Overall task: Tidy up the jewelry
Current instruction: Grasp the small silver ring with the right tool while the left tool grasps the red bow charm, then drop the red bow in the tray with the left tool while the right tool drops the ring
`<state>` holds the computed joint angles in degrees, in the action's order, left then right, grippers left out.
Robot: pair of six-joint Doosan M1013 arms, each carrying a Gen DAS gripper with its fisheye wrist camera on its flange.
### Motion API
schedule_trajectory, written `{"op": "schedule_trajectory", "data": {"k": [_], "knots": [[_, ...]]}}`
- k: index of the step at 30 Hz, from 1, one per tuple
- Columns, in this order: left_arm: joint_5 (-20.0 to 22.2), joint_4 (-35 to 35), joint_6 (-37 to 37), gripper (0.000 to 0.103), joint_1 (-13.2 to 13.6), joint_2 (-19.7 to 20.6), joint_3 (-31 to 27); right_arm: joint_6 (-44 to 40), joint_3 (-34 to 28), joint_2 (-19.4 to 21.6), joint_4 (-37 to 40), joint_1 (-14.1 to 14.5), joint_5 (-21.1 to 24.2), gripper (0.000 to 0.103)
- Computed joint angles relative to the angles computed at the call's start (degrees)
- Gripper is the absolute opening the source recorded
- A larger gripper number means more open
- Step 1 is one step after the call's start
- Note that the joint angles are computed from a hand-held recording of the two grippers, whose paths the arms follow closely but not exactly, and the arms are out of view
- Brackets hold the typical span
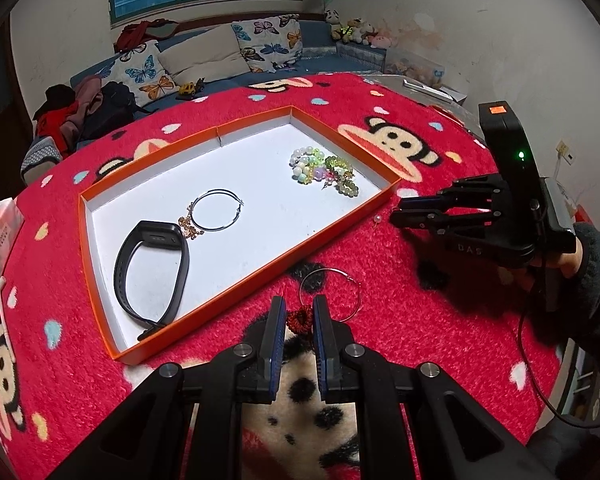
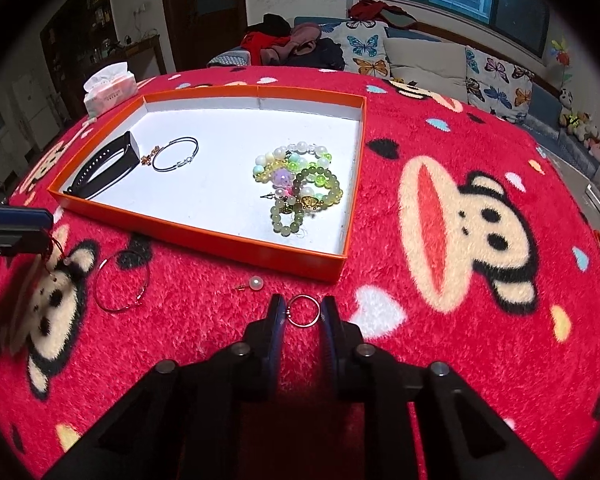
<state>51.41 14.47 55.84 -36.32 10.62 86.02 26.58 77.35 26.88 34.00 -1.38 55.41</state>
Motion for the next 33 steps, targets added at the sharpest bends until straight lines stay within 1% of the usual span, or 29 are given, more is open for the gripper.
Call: {"op": "schedule_trajectory", "data": {"k": [3,7,15,19,23,28,33], "knots": [[0.07,0.09,-0.17,0.014,0.14,-0.01,-0.29,-0.40,0.21,-0.15,0.00,0.08,-0.35,0.021],[0.13,0.72,-0.27,0.014,0.34,-0.11,-0.75,-1.21,0.44,-0.46,1.85,-0.43,0.59,0.021],[-0.30,2.81,-0.85,0.014,0.92,0.20,-2.40,-3.58,-0.15,-1.18,6.42,-1.56,3.06,0.021],[-0.72,3.36,-1.11,0.014,1.90,1.08,-3.91,-3.55,-1.76,-0.81,9.48,-1.82,4.94,0.021],[-0.19,3.76,-0.83,0.014,3.02,2.60,-5.70,-2.94,-3.41,0.08,10.78,-1.32,5.38,0.021],[0.91,2.27,0.01,0.014,4.52,4.56,-7.20,-2.19,-4.95,1.35,10.96,-0.57,5.32,0.021],[1.91,0.60,1.17,0.014,5.22,5.90,-7.36,-0.29,-6.08,2.64,8.69,0.09,5.22,0.021]]}}
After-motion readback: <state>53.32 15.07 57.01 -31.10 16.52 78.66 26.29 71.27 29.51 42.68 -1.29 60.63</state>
